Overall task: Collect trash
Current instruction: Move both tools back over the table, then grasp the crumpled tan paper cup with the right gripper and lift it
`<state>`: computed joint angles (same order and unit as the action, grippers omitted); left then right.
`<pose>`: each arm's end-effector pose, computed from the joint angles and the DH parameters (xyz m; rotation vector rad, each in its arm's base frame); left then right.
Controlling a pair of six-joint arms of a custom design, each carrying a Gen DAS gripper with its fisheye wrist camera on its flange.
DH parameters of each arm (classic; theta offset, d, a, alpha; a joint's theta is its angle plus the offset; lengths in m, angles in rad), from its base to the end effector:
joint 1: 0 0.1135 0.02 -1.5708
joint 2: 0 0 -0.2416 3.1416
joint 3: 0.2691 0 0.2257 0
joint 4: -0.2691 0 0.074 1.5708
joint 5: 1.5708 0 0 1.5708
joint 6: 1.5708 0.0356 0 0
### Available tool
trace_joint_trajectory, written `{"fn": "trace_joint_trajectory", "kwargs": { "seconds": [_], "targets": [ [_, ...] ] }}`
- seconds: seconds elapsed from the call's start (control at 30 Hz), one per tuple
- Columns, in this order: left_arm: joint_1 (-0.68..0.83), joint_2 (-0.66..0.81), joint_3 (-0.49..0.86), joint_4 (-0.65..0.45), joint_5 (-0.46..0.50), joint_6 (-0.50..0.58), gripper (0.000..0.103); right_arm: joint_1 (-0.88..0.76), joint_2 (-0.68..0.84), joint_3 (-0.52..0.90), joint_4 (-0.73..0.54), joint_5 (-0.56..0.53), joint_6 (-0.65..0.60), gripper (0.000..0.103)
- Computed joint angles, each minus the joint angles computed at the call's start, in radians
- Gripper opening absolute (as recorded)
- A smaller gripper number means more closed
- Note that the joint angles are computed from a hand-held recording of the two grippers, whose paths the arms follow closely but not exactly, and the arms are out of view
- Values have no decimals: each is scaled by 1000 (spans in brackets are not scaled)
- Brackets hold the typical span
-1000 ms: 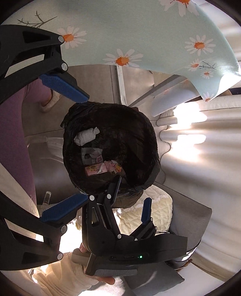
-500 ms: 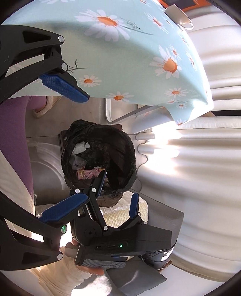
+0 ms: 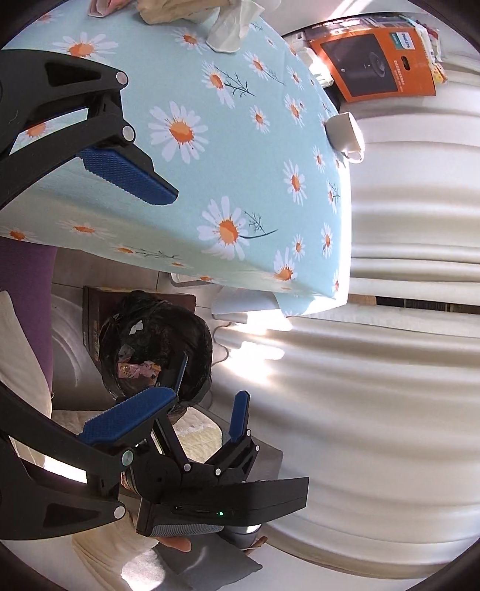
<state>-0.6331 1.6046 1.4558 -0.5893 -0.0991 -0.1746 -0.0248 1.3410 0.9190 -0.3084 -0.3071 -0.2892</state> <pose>0.2707 -0.1943 0.3084 0.4782 2.2732 -0.2977 0.2686 0.0041 0.2424 -0.4531 2.2212 0.1877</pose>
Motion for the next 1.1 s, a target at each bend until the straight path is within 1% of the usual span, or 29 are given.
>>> {"fn": "trace_joint_trajectory", "kwargs": {
  "seconds": [0.07,0.17,0.2,0.23,0.33,0.37,0.4,0.43,0.5,0.57,0.63,0.73,0.83,0.97,1.03,1.1],
  "targets": [
    [32,-50,-32,-18,3,-10,97,27,5,44,-18,-31,24,89],
    [66,-132,-91,-29,-50,-12,97,70,48,135,-50,-78,60,90],
    [81,-156,-107,-33,-52,-6,97,89,70,170,-60,-90,71,90],
    [101,-173,-111,-50,-47,-2,97,112,87,200,-61,-84,90,90],
    [178,-238,-137,-88,0,-24,97,195,119,275,-47,-15,124,91],
    [208,-258,-145,-99,18,-33,97,218,142,320,-68,-11,131,93],
    [240,-276,-153,-110,30,-40,97,237,171,371,-93,-25,139,93],
    [269,-305,-171,-115,32,-45,97,249,208,424,-116,-55,143,93],
    [316,-384,-234,-97,16,-40,97,288,267,517,-154,-80,157,93],
    [350,-435,-262,-112,-24,-26,97,344,310,586,-164,-34,182,93],
    [392,-473,-277,-137,-33,-8,97,391,358,662,-183,-15,205,93],
    [472,-530,-301,-165,-29,16,97,446,438,781,-221,-37,235,93],
    [565,-582,-328,-185,20,49,97,514,533,917,-266,-21,268,93],
    [708,-627,-352,-225,112,105,97,599,693,1160,-365,-11,304,93],
    [782,-650,-370,-237,178,137,97,638,785,1311,-432,18,320,93],
    [853,-675,-387,-242,232,167,97,667,895,1497,-513,43,332,93]
  ]
}}
